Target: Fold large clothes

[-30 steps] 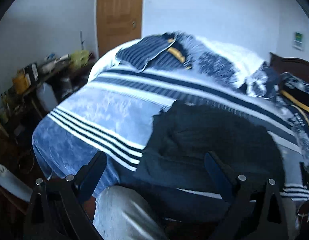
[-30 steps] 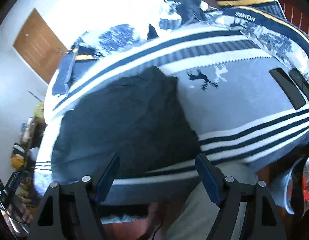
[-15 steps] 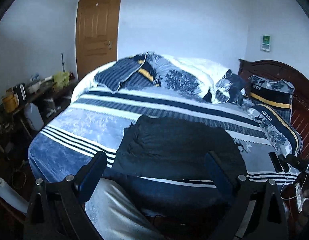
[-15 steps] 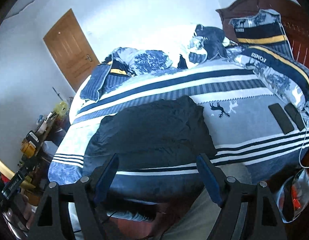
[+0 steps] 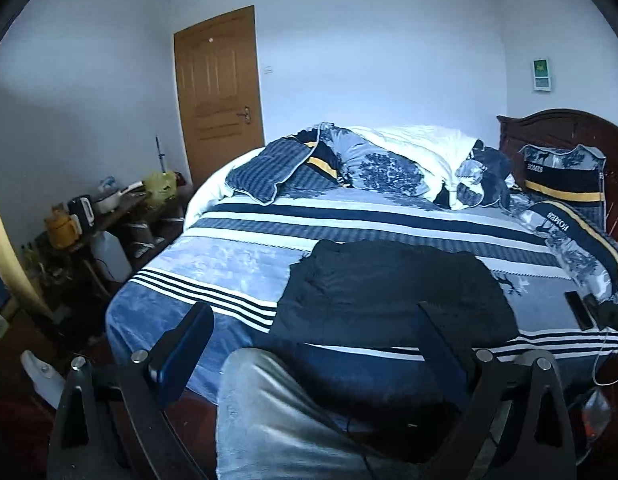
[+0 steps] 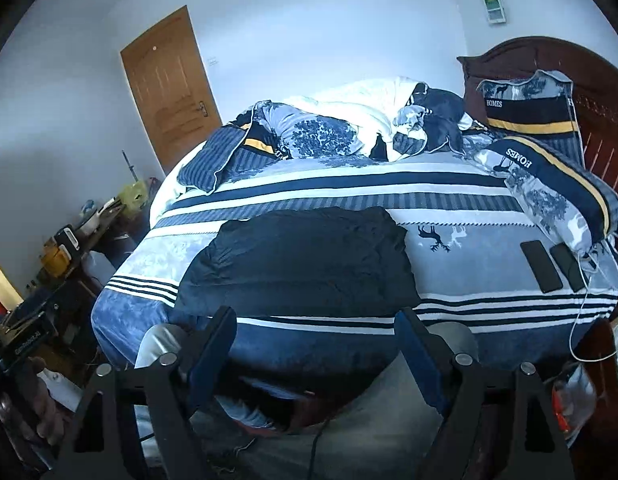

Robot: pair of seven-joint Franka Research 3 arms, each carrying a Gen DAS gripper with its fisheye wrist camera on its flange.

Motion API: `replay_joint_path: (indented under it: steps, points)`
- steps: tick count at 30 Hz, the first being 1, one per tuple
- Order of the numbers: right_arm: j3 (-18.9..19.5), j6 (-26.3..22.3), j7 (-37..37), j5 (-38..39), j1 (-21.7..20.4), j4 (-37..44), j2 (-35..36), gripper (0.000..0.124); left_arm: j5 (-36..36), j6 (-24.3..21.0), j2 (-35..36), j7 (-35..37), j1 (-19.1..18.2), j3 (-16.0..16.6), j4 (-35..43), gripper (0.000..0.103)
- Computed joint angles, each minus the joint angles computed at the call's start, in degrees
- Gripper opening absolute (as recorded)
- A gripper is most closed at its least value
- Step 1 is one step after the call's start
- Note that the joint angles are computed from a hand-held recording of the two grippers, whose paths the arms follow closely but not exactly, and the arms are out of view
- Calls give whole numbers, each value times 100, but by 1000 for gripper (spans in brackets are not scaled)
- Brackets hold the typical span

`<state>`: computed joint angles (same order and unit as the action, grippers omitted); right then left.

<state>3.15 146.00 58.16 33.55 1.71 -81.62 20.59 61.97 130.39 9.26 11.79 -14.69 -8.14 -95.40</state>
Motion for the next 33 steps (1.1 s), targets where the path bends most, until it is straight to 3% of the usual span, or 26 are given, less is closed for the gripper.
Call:
replay_joint_path:
  steps: [12, 33]
  points:
    - [-62, 198, -39, -396, 286, -447, -301, 85, -285, 164, -106, 348, 52, -55, -155, 98]
    - [-77, 100, 80, -484, 294, -500, -349, 85, -352, 246, -158, 471, 61, -79, -196, 99]
